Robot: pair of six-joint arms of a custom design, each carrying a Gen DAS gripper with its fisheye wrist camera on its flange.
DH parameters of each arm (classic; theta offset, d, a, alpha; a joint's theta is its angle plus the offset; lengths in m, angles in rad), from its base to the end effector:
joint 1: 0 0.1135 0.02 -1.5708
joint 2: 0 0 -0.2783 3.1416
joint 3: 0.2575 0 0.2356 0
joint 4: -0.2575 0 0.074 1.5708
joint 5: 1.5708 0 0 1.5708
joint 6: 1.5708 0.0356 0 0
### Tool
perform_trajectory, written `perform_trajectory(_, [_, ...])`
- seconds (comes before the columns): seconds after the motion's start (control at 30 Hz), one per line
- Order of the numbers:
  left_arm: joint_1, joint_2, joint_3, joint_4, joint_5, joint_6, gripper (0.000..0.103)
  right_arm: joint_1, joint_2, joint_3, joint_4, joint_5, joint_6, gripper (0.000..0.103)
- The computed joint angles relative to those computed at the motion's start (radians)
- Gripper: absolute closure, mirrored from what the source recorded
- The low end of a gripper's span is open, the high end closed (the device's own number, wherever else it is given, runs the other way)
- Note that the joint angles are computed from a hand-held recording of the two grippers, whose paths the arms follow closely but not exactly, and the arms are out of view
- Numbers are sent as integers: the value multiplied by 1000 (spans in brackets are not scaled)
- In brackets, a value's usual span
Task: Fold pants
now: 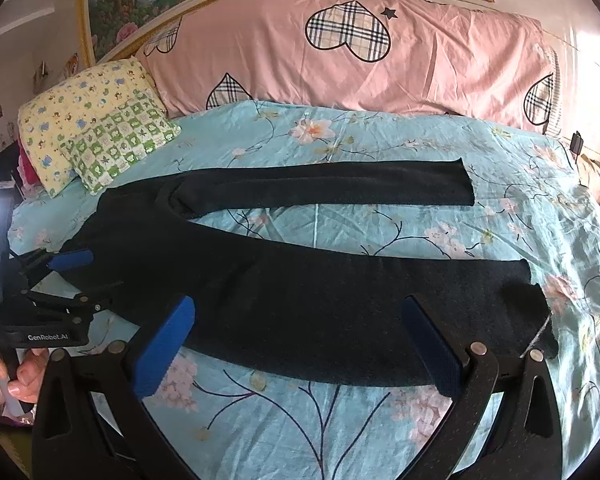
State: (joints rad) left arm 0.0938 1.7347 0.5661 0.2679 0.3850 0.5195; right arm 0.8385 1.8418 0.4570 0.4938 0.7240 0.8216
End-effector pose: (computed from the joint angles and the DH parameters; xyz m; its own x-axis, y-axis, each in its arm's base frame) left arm 0.2763 0.0126 0.1180 -0.6052 0.4052 -0.6853 0.5136 0.8564 0.0528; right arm 0.1906 0.1767 0.0905 -0.5582 0.1996 -0.8053 0.1909 0.9755 0.1095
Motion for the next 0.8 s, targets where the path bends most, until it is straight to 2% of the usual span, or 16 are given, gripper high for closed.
perform_trajectory(0.8, [2, 27, 73, -77, 37, 27, 14, -42, 1, -9, 28, -42, -25, 0])
